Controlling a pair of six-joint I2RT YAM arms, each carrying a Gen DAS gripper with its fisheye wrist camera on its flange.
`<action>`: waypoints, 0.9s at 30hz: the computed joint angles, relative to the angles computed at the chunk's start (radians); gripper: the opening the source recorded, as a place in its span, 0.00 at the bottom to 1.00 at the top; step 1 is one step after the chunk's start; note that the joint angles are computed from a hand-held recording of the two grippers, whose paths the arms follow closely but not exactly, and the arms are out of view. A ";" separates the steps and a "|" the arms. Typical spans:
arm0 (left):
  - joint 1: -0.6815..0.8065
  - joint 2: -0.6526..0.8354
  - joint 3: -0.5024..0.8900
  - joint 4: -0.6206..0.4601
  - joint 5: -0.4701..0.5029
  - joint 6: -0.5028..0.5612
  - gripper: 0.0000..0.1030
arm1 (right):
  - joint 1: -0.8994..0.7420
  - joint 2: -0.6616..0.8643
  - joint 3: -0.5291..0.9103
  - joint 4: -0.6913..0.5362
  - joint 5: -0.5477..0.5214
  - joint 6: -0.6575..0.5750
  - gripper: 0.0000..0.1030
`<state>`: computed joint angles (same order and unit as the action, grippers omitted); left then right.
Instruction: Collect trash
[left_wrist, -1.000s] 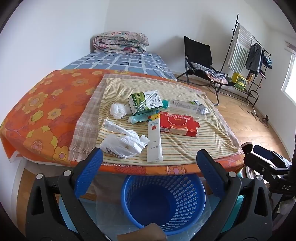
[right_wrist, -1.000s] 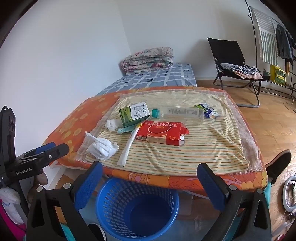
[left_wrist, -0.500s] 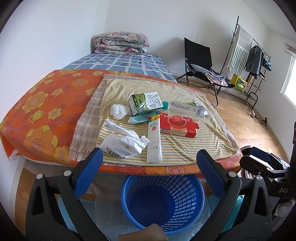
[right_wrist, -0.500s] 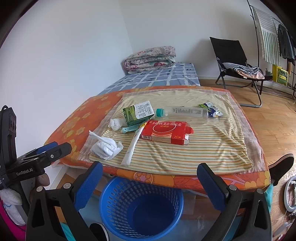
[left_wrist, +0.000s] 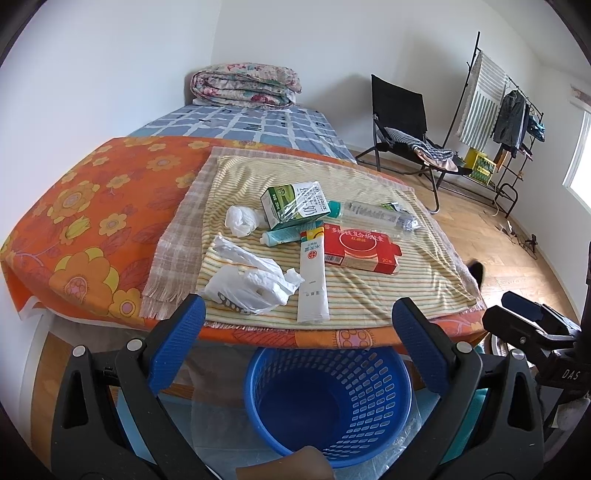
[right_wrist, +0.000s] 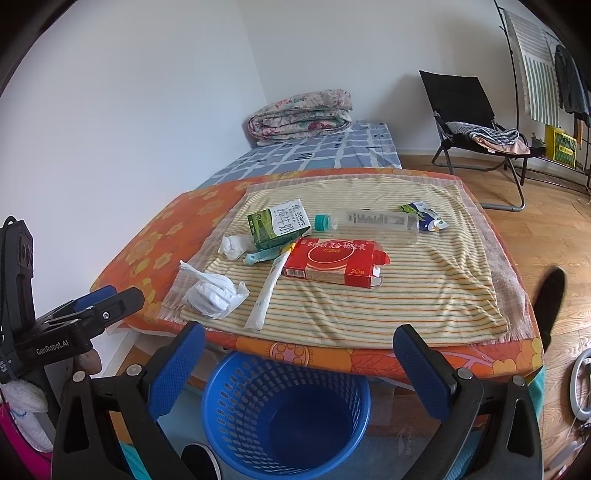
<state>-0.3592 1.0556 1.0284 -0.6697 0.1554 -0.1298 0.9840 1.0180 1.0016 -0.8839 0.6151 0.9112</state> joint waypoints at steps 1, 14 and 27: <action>0.001 0.000 0.000 0.000 0.001 0.002 1.00 | -0.001 0.000 0.000 0.000 0.000 0.002 1.00; 0.002 0.004 0.010 -0.002 0.005 -0.010 1.00 | -0.008 0.015 0.010 0.014 -0.020 -0.006 1.00; 0.043 -0.015 0.005 -0.009 0.028 0.013 1.00 | 0.003 0.023 0.026 0.025 -0.013 -0.009 1.00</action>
